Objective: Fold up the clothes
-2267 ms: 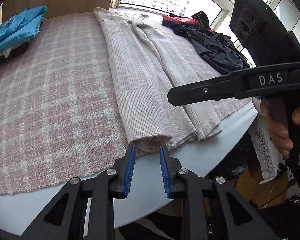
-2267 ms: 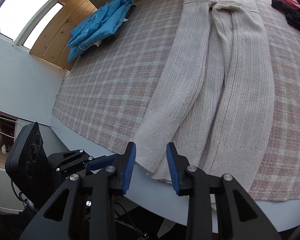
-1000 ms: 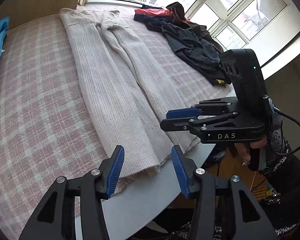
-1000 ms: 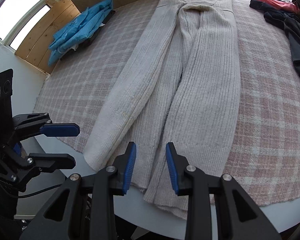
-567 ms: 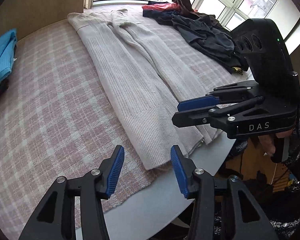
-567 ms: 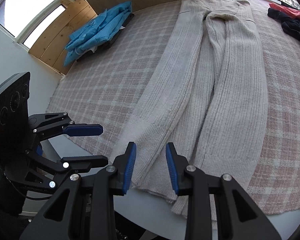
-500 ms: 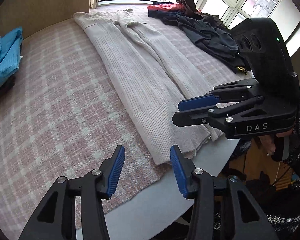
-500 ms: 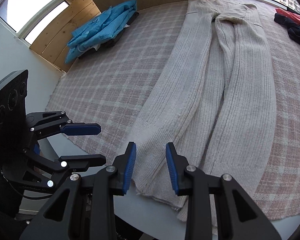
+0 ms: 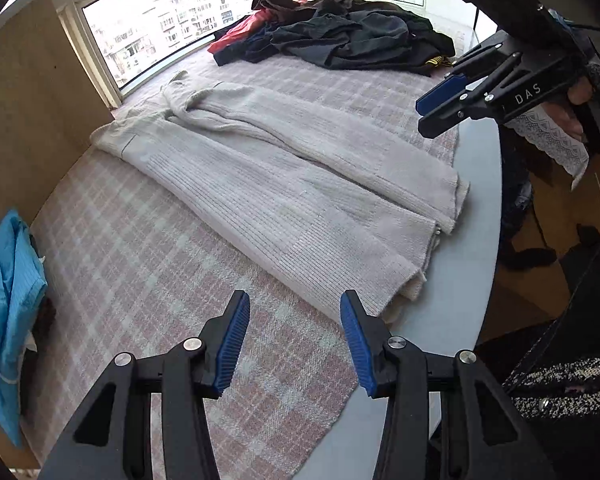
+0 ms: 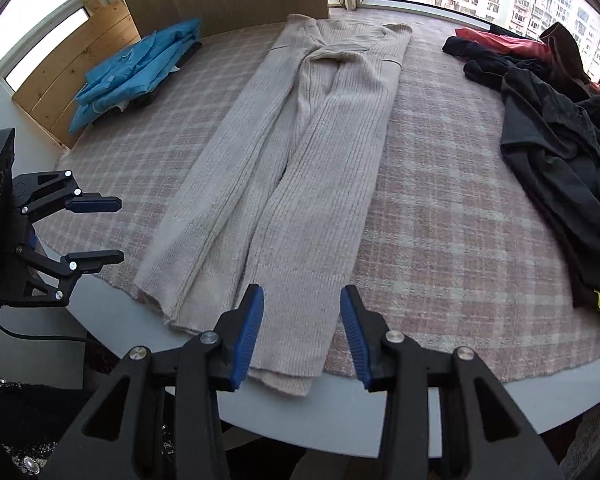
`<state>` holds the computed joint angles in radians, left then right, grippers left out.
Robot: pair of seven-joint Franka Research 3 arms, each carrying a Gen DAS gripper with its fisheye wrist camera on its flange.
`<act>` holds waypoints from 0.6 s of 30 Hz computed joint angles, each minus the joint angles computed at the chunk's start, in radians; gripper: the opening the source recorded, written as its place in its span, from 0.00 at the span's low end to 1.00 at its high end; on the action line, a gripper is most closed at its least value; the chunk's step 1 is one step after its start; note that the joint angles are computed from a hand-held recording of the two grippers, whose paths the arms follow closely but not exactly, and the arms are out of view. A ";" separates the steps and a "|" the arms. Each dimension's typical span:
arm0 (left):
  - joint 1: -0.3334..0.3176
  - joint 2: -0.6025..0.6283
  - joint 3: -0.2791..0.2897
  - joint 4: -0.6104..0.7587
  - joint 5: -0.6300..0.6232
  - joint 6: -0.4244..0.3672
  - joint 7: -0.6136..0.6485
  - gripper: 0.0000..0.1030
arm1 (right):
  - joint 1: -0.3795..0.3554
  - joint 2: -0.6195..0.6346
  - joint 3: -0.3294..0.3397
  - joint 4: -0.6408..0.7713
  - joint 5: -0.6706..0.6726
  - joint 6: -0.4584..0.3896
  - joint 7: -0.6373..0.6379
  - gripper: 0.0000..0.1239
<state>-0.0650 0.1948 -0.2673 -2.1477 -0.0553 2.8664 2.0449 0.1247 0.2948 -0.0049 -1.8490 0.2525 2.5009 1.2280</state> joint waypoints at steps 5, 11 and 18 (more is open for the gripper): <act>0.027 0.016 0.012 0.040 0.068 -0.059 0.190 0.45 | 0.028 -0.011 -0.026 -0.015 -0.140 0.041 0.011 0.32; 0.091 0.190 -0.026 0.333 -0.291 -0.464 0.079 0.45 | -0.037 0.103 0.002 0.126 0.037 -0.158 0.042 0.32; 0.018 0.233 0.001 0.354 -0.237 -0.457 -0.089 0.45 | -0.069 0.152 0.019 0.149 0.109 -0.190 -0.046 0.32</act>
<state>-0.0467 0.4282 -0.2667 -1.7936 -0.2927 2.4093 1.9563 0.0560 0.4463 0.0145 -1.7001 0.3616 2.3111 1.1818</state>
